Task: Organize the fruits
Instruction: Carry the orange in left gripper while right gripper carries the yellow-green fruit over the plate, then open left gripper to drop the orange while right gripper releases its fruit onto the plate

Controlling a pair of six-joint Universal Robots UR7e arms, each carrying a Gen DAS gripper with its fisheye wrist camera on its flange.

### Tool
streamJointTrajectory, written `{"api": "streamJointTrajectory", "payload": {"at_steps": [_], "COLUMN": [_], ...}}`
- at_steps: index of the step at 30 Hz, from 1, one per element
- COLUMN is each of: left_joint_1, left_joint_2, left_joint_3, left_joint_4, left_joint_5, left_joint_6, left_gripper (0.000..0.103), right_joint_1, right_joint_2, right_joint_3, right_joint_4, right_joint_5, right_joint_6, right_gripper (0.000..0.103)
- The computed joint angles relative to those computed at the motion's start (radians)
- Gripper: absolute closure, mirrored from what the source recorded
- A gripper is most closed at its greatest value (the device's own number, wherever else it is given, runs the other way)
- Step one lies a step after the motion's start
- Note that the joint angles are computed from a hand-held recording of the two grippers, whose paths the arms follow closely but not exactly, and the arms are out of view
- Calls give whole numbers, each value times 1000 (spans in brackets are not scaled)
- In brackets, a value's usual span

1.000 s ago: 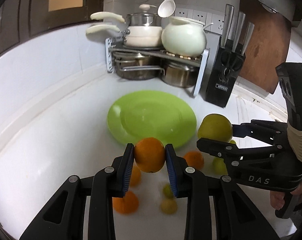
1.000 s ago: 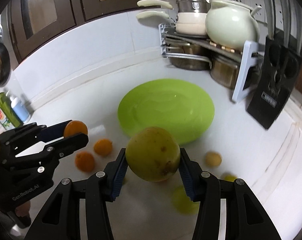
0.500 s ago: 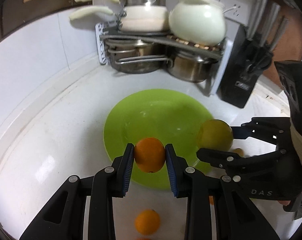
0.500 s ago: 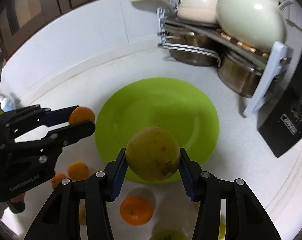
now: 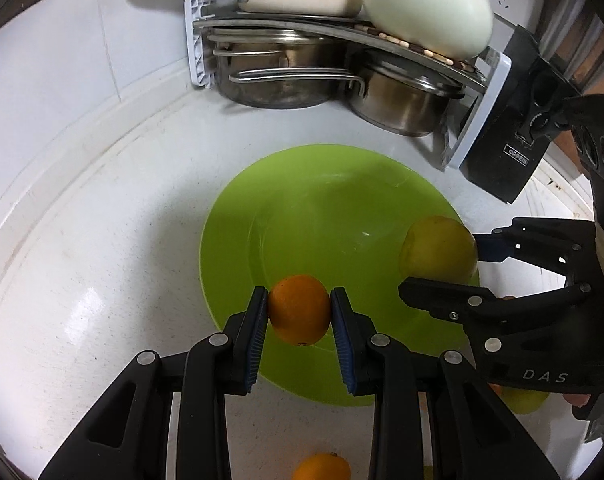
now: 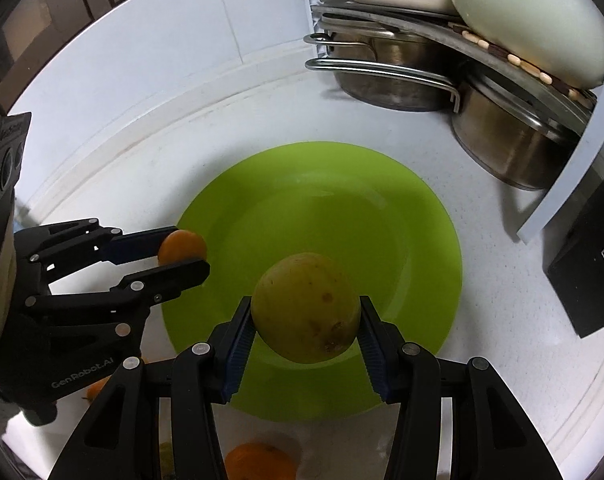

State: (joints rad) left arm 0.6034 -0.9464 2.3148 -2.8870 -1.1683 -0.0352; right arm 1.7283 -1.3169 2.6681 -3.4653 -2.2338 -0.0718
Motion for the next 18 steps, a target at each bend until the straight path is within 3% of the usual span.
{"api": "streamJointTrajectory", "payload": {"at_steps": [7,9,18], "left_joint_1": [-3,-9,-70], "left_joint_2": [-13,-25,-146], "left_joint_3": [1,10,94], "left_joint_4": [7,-3,-39], "left_joint_5": [-5,-2,25], "left_joint_6": [-14,-16,-44], "left_gripper": [66,64,50], "right_joint_1": [-3,4,134], "right_joint_2": [15,9,22], "right_joint_3": [0,5,25], "right_joint_4": [-20,-31,-104], "right_joint_5": [-1,-2,-126], "right_joint_6": [-1,-5,24], "right_gripper": [52,46,46]}}
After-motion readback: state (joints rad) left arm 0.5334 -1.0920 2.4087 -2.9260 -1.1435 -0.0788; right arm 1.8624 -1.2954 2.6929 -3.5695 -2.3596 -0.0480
